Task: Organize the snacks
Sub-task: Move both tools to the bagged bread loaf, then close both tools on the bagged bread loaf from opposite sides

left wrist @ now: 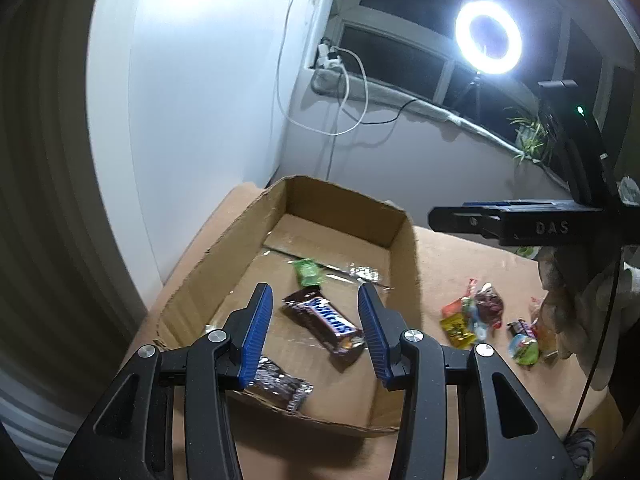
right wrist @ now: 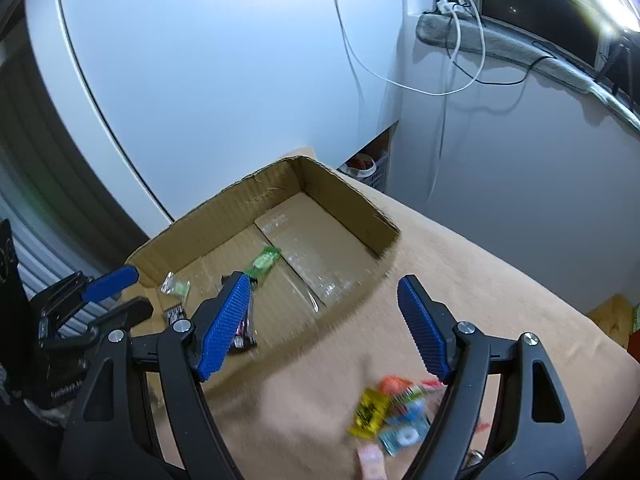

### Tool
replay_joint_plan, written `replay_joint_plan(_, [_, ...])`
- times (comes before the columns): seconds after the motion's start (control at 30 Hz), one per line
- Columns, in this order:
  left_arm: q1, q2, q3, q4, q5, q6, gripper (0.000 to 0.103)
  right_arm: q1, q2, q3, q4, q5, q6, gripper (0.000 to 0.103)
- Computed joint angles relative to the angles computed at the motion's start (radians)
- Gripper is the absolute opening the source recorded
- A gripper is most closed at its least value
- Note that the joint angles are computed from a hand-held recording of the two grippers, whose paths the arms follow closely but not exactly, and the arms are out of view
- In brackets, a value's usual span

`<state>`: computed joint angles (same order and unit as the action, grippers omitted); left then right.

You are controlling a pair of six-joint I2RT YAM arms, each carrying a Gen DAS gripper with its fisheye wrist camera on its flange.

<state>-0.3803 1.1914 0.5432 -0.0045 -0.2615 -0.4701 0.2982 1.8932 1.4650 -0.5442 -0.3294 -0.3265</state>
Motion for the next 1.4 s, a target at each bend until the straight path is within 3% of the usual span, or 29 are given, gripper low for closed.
replay_joint_plan(0.4, [-0.166,0.023,0.053,-0.01,-0.069,-0.038,0.043,-0.228,-0.18,-0.148,-0.029,-0.089,-0.048,0.079])
replay_joint_plan(0.73, [-0.298,0.131,0.126,0.01,-0.08,-0.078,0.043,-0.497,-0.234,-0.214,-0.088,-0.185,-0.153,0.079])
replay_joint_plan(1.1, [-0.413,0.354,0.28,0.073,-0.011,-0.118,0.043,-0.775,-0.105,-0.117,-0.196,-0.275,-0.273,0.079])
replay_joint_plan(1.4, [-0.485,0.55,0.453,0.079,0.053,-0.137,0.05,-0.853,0.049,-0.014,-0.255,-0.305,-0.348,0.079])
